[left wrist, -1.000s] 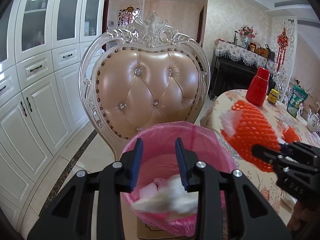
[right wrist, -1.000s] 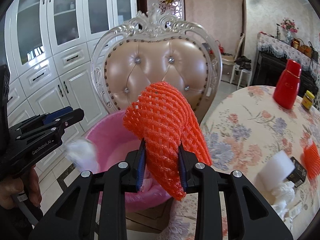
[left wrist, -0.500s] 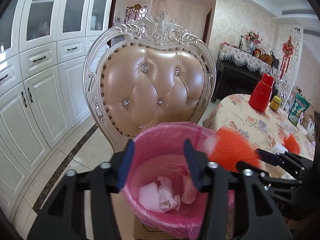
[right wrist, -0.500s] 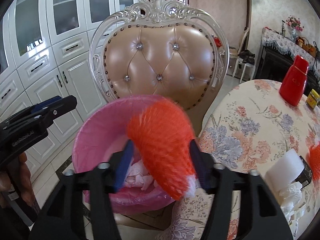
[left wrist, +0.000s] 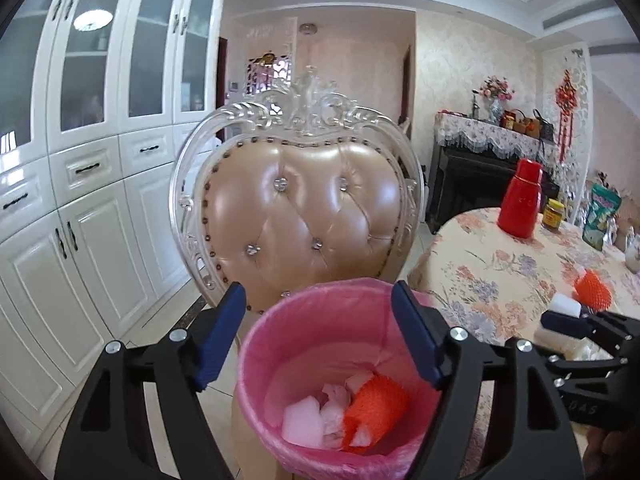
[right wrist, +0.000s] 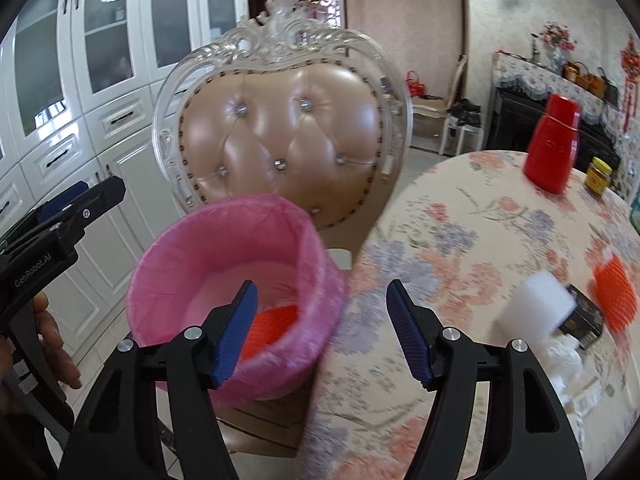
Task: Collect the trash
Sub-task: 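Open both tools to drop the cup and net into the wastebasket, then move both open tools back toward the table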
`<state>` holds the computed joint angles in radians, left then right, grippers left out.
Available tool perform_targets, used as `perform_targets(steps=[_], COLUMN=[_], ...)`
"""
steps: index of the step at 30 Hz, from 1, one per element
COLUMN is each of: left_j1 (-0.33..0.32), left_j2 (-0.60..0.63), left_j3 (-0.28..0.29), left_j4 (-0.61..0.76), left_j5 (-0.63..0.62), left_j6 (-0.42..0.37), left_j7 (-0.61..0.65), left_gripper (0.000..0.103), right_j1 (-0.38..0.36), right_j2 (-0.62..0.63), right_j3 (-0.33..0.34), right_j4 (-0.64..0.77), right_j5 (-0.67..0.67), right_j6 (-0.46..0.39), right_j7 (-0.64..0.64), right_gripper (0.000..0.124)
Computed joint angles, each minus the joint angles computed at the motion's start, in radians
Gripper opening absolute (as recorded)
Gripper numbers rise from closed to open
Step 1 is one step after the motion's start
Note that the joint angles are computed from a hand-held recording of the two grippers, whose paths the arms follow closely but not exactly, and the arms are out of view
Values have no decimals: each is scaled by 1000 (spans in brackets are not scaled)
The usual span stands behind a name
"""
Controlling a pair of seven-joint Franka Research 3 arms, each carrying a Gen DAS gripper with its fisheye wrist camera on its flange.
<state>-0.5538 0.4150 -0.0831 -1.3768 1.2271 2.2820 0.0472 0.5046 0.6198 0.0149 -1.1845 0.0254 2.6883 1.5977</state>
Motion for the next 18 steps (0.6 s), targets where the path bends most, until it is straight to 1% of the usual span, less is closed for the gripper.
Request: perform_targets(steps=[3, 6, 8, 10, 12, 14, 15, 18], left_j1=[-3, -4, -16, -34, -56, -82, -93, -125], left_j2=[25, 41, 59, 87, 121, 162, 180, 231], left_j3=[-11, -15, -12, -7, -2, 6, 10, 27], left_j4=[35, 55, 78, 115, 164, 226, 254, 333], left_j5=[-35, -82, -97, -112, -131, -154, -168, -208], left_j6=[6, 53, 67, 76, 69, 51, 49, 33], left_j7=[38, 55, 65, 85, 117, 158, 177, 233], left_gripper=[73, 73, 73, 72, 72, 71, 68, 66], right_j1=[-2, 0, 0, -10, -5, -13, -24, -55], right_j2=[-65, -134, -181, -220, -265, -299, -313, -346], right_j3=[-23, -52, -73, -81, -112, -127, -127, -124], right_j4=[-110, -223, -298, -360, -433, -492, -515, -575], right_j5=[-11, -40, -66, -85, -133, -170, -182, -213], right_j6=[55, 107, 138, 161, 186, 203, 208, 215], right_j7=[28, 66, 101, 123, 169, 208, 218, 244], right_gripper=[67, 69, 70, 71, 72, 73, 73, 73])
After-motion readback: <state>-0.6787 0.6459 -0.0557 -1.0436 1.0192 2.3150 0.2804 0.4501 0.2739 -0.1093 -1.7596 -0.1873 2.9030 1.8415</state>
